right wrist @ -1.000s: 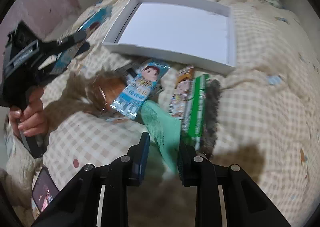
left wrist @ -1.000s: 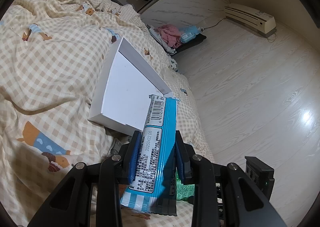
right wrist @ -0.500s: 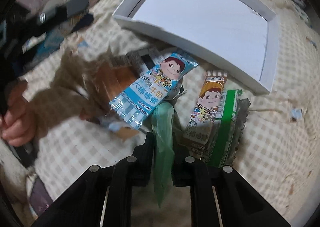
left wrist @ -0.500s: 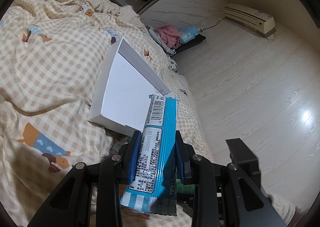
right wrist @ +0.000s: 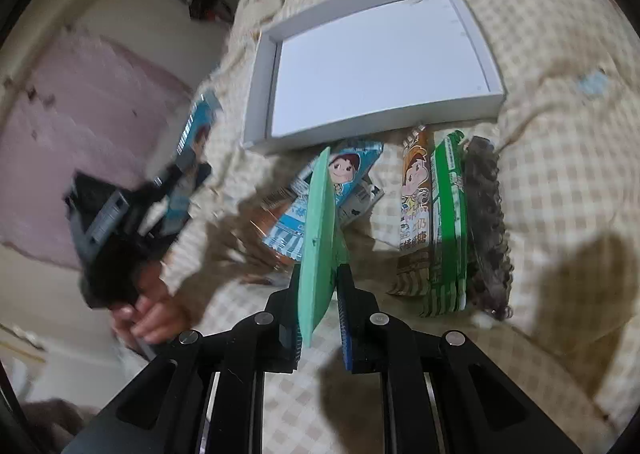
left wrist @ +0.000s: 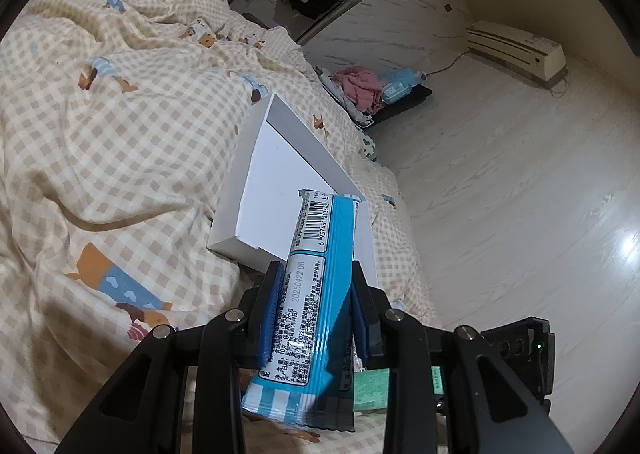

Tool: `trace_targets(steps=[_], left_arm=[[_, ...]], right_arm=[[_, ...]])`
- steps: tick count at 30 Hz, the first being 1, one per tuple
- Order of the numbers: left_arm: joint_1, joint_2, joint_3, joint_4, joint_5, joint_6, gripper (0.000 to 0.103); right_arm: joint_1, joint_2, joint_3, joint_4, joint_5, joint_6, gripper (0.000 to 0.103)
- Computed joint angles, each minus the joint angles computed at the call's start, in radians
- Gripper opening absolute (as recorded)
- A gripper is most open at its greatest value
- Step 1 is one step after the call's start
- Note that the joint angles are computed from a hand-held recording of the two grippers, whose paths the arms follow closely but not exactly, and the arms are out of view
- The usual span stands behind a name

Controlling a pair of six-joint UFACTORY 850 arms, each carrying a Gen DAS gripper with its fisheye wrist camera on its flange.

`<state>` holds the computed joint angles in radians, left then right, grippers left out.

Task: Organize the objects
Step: 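Lift the mint-green tube upright with the right gripper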

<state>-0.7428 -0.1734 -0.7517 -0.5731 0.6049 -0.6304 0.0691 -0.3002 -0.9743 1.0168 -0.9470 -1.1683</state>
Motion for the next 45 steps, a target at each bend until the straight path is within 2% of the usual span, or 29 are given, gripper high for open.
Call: trace_targets(steps=[6, 12, 17, 22, 27, 34, 38, 43, 45], left_arm=[[-0.003, -0.025, -0.035, -0.049, -0.068, 0.062, 0.033], [-0.01, -0.028, -0.04, -0.083, -0.081, 0.094, 0.033], [-0.007, -0.037, -0.05, -0.081, -0.107, 0.091, 0.033], [-0.005, -0.042, -0.051, -0.066, -0.111, 0.076, 0.033], [0.0, -0.05, -0.052, -0.035, -0.118, 0.044, 0.033], [0.009, -0.061, -0.056, 0.018, -0.134, -0.009, 0.033], [0.008, -0.06, -0.055, 0.011, -0.127, -0.001, 0.033], [0.007, -0.059, -0.051, 0.005, -0.119, 0.003, 0.033], [0.011, -0.062, -0.054, 0.007, -0.128, -0.004, 0.033]], right_arm=[[-0.075, -0.016, 0.003, 0.103, -0.119, -0.022, 0.016], [-0.094, -0.025, 0.007, 0.13, -0.15, -0.017, 0.016], [-0.042, -0.012, -0.008, 0.069, -0.025, 0.002, 0.016], [0.073, -0.04, -0.103, -0.147, 0.138, 0.145, 0.016], [0.142, -0.083, -0.168, -0.257, 0.198, 0.254, 0.016], [0.164, -0.148, -0.224, -0.315, 0.213, 0.323, 0.016], [0.148, -0.132, -0.195, -0.214, 0.224, 0.225, 0.017], [0.078, -0.055, -0.132, 0.052, 0.16, -0.059, 0.017], [0.062, -0.029, -0.126, 0.088, 0.142, -0.101, 0.017]])
